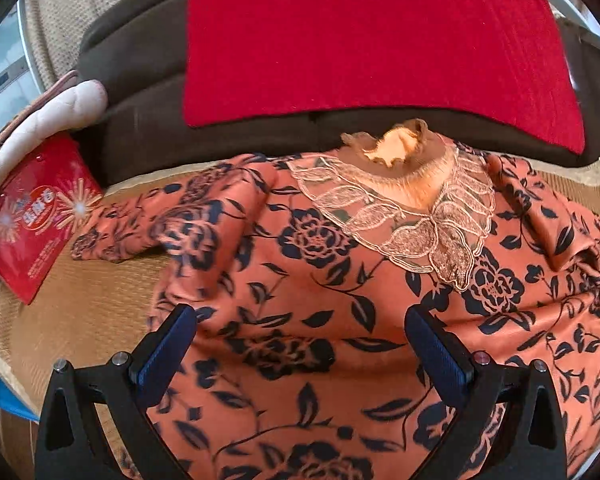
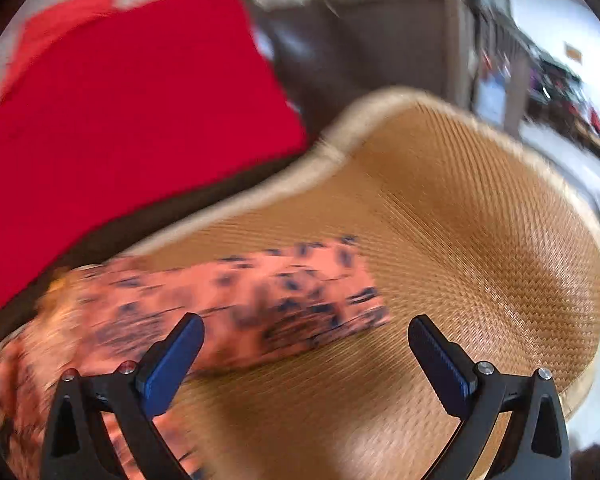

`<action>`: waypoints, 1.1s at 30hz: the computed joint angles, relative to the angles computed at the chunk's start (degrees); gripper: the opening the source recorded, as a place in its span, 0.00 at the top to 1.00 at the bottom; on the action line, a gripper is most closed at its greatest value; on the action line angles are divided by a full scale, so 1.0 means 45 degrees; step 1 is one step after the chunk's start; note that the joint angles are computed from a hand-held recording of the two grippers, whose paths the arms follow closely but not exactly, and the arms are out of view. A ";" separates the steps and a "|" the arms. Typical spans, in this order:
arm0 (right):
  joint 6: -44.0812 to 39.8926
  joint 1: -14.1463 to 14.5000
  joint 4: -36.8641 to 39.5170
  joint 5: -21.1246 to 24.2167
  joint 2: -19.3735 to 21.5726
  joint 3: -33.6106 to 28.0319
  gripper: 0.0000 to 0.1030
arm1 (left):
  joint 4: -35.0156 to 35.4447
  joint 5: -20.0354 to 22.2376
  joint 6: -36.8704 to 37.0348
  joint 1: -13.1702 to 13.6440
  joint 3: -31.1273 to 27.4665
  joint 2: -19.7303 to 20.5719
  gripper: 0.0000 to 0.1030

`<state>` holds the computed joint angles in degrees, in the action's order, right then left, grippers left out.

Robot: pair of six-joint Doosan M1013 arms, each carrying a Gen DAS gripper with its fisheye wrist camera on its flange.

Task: Fold small clothes

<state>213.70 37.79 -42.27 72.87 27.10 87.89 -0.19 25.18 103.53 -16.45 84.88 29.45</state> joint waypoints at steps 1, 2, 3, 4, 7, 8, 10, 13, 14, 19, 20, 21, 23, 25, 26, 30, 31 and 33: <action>0.0121 -0.0331 0.0345 -0.0571 -0.0139 0.0382 0.00 | 0.0088 -0.0070 0.0029 -0.0044 0.0002 0.0029 0.00; 0.0144 -0.0640 0.0655 -0.1029 -0.0199 0.0641 0.00 | 0.0030 -0.0130 0.0132 -0.0052 -0.0020 0.0051 0.00; 0.0085 -0.0888 0.1043 -0.1139 -0.0162 0.0715 0.01 | -0.0176 -0.0156 0.0264 -0.0022 -0.0051 0.0064 0.00; -0.0182 -0.1216 0.1716 -0.1138 -0.0035 0.0679 0.01 | -0.0331 -0.0215 0.0290 0.0010 -0.0103 0.0106 0.00; -0.0810 -0.1674 0.2672 -0.1708 0.0188 0.0681 0.03 | -0.0228 -0.0067 -0.0003 0.0077 -0.0367 0.0280 0.00; -0.0839 -0.1684 0.2722 -0.1622 0.0327 0.0568 0.03 | -0.0360 0.0075 -0.0047 0.0113 -0.0495 0.0345 0.00; -0.0924 -0.1505 0.2166 -0.1054 0.0579 0.0251 0.10 | -0.0347 0.0130 -0.0268 0.0123 -0.0636 0.0417 0.00; -0.1207 -0.1441 0.1661 -0.1189 0.0649 0.0072 0.45 | -0.0187 -0.0142 -0.0722 0.0152 -0.0689 0.0418 0.00; -0.1154 -0.1392 0.1301 -0.1385 0.0654 0.0065 0.59 | 0.0111 -0.0343 -0.1122 0.0158 -0.0651 0.0389 0.00; -0.0175 -0.1117 -0.0114 -0.2354 0.0658 -0.0112 0.89 | 0.4497 -0.1567 -0.5917 0.0195 -0.0421 0.0290 0.00; 0.0127 -0.1014 -0.0408 -0.2407 0.0593 -0.0136 0.89 | 0.4935 -0.1617 -0.6550 0.0248 -0.0432 0.0275 0.00; 0.0600 -0.0789 -0.1004 -0.2503 0.0461 -0.0170 0.89 | 0.5294 -0.1641 -0.7154 0.0314 -0.0463 0.0270 0.00; 0.1402 -0.0600 -0.2218 -0.2945 0.0561 -0.0483 0.89 | 0.6170 -0.1539 -0.8560 0.0472 -0.0626 0.0313 0.00; 0.2016 -0.0413 -0.3588 -0.3494 0.0509 -0.0749 0.89 | 0.7246 -0.1444 -1.0126 0.0607 -0.0741 0.0334 0.00; 0.2051 -0.0368 -0.4191 -0.3875 0.0536 -0.0989 0.89 | 0.7944 -0.1366 -1.1111 0.0699 -0.0848 0.0379 0.00; 0.0625 -0.0231 -0.5387 -0.5201 0.1168 -0.2839 0.89 | 0.9954 -0.0933 -1.3940 0.1034 -0.1022 0.0423 0.00; 0.0045 -0.0236 -0.5414 -0.5851 0.1505 -0.3584 0.89 | 1.0336 -0.0785 -1.4484 0.1143 -0.1093 0.0459 0.00; -0.0387 -0.0337 -0.5372 -0.6947 0.1996 -0.4481 0.86 | 1.0749 -0.0637 -1.5005 0.1309 -0.1169 0.0521 0.00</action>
<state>211.96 36.27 -66.44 41.61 36.08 67.72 48.18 22.31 36.01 -10.56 79.61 31.80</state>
